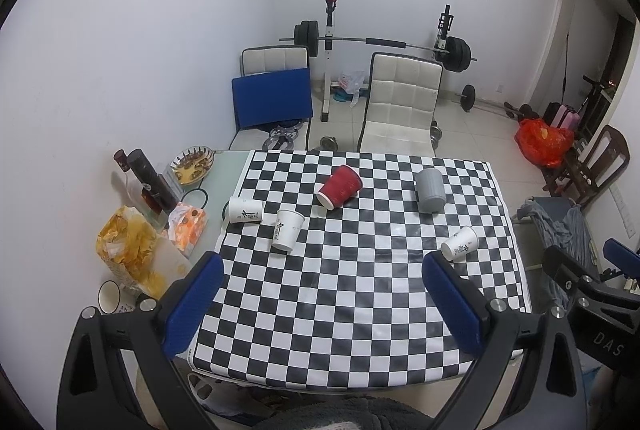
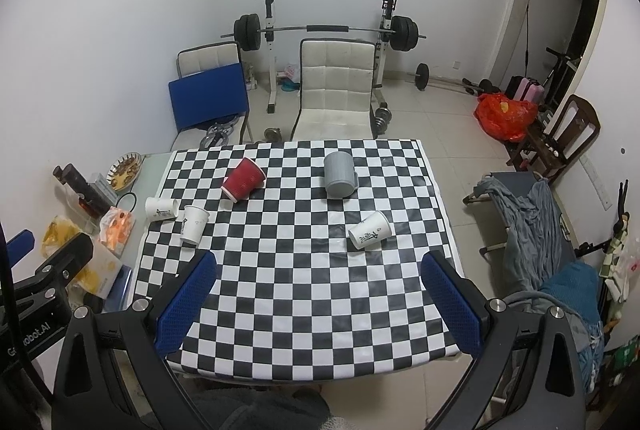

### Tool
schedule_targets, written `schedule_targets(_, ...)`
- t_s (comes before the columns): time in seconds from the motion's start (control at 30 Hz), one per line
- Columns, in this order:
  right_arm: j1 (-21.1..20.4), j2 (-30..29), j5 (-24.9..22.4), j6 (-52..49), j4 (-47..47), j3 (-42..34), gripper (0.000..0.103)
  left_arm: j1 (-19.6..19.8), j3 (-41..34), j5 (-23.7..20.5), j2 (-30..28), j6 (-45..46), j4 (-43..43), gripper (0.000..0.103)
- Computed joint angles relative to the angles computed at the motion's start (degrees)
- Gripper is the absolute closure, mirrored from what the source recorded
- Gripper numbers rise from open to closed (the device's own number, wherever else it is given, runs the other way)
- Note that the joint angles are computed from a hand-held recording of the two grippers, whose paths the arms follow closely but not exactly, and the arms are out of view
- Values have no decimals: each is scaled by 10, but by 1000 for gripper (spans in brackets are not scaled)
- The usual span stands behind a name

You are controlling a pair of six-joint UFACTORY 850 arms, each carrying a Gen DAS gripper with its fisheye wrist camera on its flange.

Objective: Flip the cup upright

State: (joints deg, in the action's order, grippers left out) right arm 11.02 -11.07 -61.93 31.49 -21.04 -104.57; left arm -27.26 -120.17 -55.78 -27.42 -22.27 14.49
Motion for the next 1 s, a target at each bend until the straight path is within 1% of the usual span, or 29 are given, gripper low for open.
schedule_targets(0.37,1,3,-2,-4,-2,4,0,-3,-6,-5,-1,0,-6,2)
schedule_targets(0.5,1,2,-3,-3,-3,2,0,-3,4,1,4,-3,-6,2)
schedule_targets(1.0,3,-4,-8,-3,-5,-6,0,-2,3,1,5,-2,-7,2)
